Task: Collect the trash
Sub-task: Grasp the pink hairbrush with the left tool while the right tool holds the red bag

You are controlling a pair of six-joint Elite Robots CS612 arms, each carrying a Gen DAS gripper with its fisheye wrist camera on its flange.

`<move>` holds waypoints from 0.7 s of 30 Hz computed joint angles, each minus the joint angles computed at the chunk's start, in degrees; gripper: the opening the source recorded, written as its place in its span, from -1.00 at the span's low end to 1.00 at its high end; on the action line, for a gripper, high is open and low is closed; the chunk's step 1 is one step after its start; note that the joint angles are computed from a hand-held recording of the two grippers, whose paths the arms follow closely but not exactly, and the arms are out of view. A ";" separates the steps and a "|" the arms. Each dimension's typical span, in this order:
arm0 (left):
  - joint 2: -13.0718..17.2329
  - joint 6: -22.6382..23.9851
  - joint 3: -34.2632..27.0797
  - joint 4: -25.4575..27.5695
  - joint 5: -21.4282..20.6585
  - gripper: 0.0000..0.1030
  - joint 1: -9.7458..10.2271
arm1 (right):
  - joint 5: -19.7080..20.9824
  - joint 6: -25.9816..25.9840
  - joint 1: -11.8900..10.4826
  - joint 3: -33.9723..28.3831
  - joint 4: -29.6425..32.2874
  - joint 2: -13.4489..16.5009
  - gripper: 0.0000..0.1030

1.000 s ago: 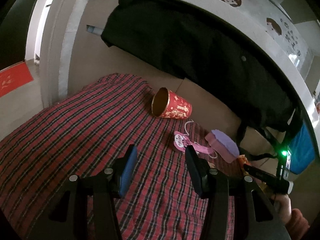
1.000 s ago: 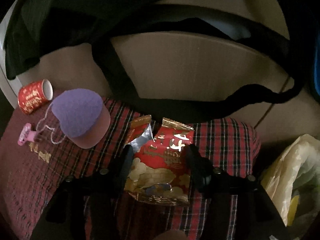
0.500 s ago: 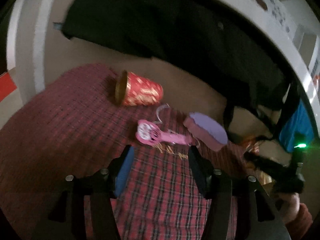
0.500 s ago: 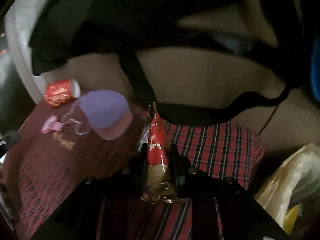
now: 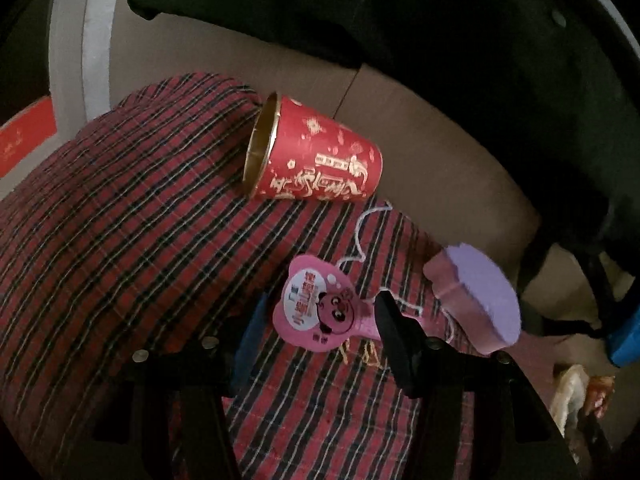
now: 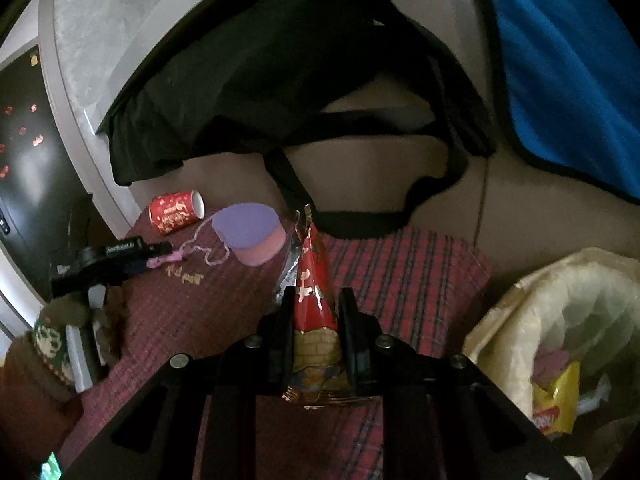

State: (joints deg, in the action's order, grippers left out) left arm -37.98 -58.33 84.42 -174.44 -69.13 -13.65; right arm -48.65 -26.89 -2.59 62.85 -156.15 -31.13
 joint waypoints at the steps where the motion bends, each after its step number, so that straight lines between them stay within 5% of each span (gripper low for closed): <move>1: 0.04 -0.10 -0.28 0.91 0.68 -0.06 -0.21 | 0.14 -0.02 -0.10 0.12 0.13 0.04 -0.64; 6: -0.64 -2.77 0.28 2.09 2.07 -0.63 -0.80 | 1.38 -0.22 -0.55 0.59 1.72 -0.03 -0.64; 13: -3.59 5.24 4.10 -2.57 9.69 -0.70 -4.01 | 4.17 -1.34 -1.43 3.86 0.15 -1.84 -0.64; 21: -7.49 16.07 9.26 -11.88 21.57 -0.71 -10.48 | 7.28 -1.89 -2.36 8.46 -4.09 -4.78 -0.64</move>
